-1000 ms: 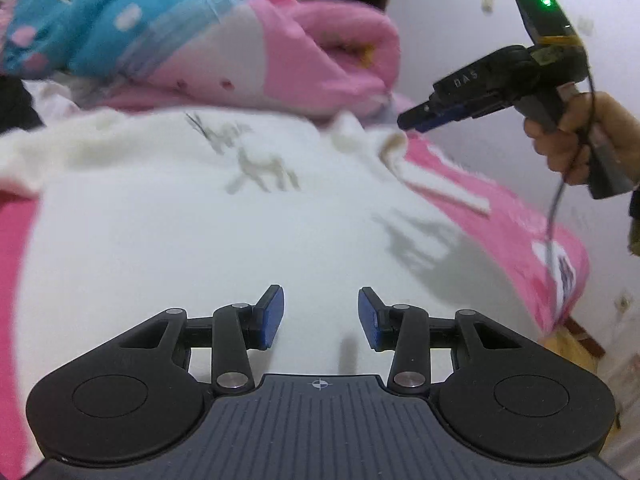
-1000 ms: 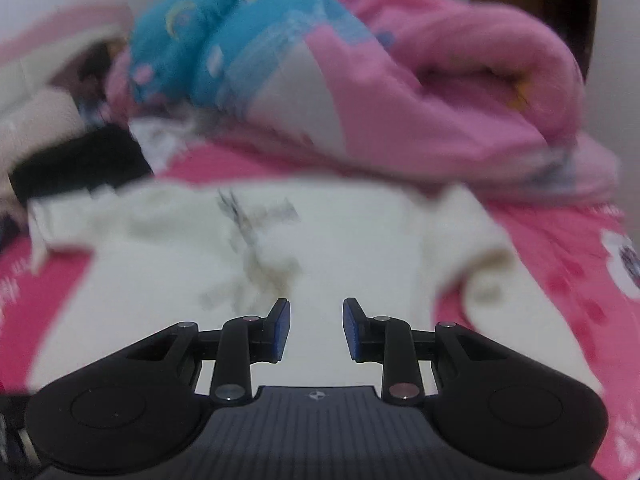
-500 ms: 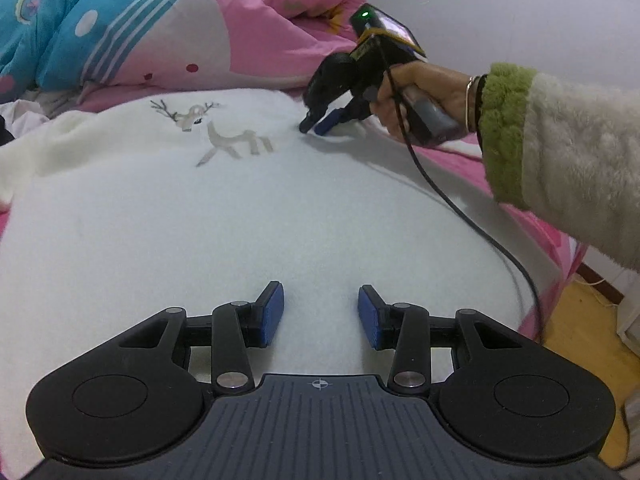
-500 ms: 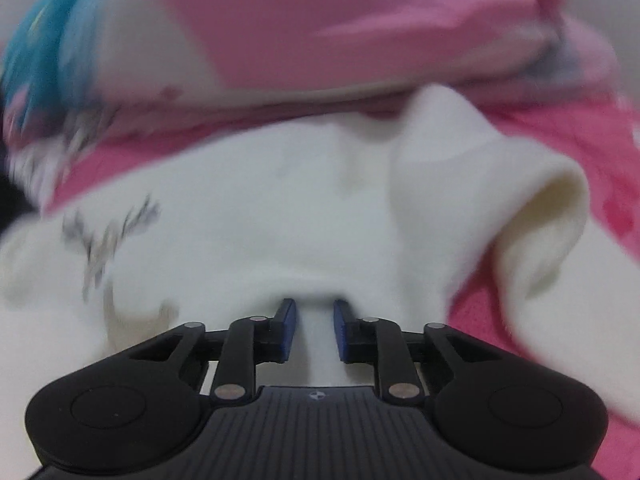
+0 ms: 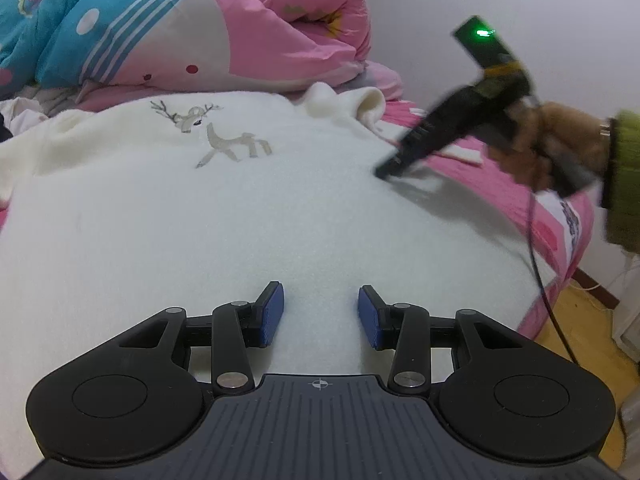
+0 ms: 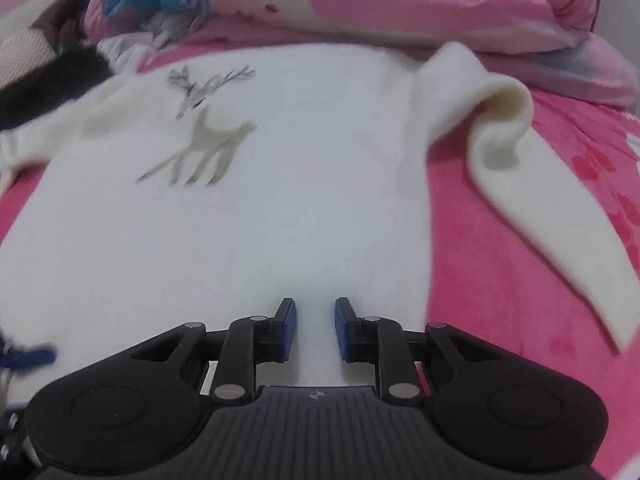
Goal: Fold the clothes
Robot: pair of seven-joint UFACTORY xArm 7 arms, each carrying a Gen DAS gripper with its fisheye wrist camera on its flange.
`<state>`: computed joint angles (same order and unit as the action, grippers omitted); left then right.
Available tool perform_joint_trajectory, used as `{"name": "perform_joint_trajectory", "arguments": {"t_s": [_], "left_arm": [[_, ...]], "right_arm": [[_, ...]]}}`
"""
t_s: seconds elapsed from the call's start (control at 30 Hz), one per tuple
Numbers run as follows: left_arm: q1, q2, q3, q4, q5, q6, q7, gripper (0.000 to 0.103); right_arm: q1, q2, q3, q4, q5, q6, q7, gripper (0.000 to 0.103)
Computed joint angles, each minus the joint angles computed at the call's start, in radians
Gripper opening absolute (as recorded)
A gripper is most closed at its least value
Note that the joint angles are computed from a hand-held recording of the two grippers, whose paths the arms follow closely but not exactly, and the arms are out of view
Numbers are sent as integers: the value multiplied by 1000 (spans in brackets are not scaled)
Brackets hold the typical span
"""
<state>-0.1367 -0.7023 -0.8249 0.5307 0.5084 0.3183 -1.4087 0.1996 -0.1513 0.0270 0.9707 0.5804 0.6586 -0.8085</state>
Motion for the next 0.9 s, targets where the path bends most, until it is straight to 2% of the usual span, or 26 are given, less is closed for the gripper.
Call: {"name": "perform_joint_trajectory", "arguments": {"t_s": [0.07, 0.1, 0.13, 0.2, 0.23, 0.27, 0.37, 0.5, 0.63, 0.77, 0.83, 0.9], "left_arm": [[-1, -5, 5, -9, 1, -16, -4, 41], [-1, -8, 8, -14, 0, -25, -5, 41], [-1, -11, 11, -19, -3, -33, -8, 41], [1, -17, 12, -28, -8, -49, -10, 41], [4, -20, 11, -31, -10, -54, -11, 41], [7, -23, 7, -33, -12, -58, -11, 41], [13, -35, -4, -35, -21, -58, -12, 41], [10, -43, -14, -26, -35, -29, -10, 41], [19, -38, -37, -5, -34, 10, -25, 41], [38, -48, -57, -7, -24, 8, -60, 41], [40, -48, -60, -3, -25, 17, -70, 41], [38, -41, -61, 6, -24, 35, -71, 42]], "right_arm": [[-5, 82, -2, 56, 60, -78, 34, 18], [-12, 125, 2, 89, 91, -108, 51, 7], [-28, 157, -3, 122, 163, -97, 56, 5], [-55, 152, 3, 106, 211, -173, 106, 13], [-75, 131, 2, 86, 243, -185, 95, 13], [-85, 107, -19, 68, 313, -155, 47, 13], [-159, -28, -108, -30, 434, 72, -33, 13], [-203, -217, -201, -181, 419, 238, -134, 15], [-173, -320, -235, -262, 391, 335, -246, 15], [-178, -377, -246, -373, 374, 317, -310, 14], [-206, -384, -338, -422, 405, 387, -330, 12], [-284, -421, -384, -466, 375, 433, -297, 16]]}}
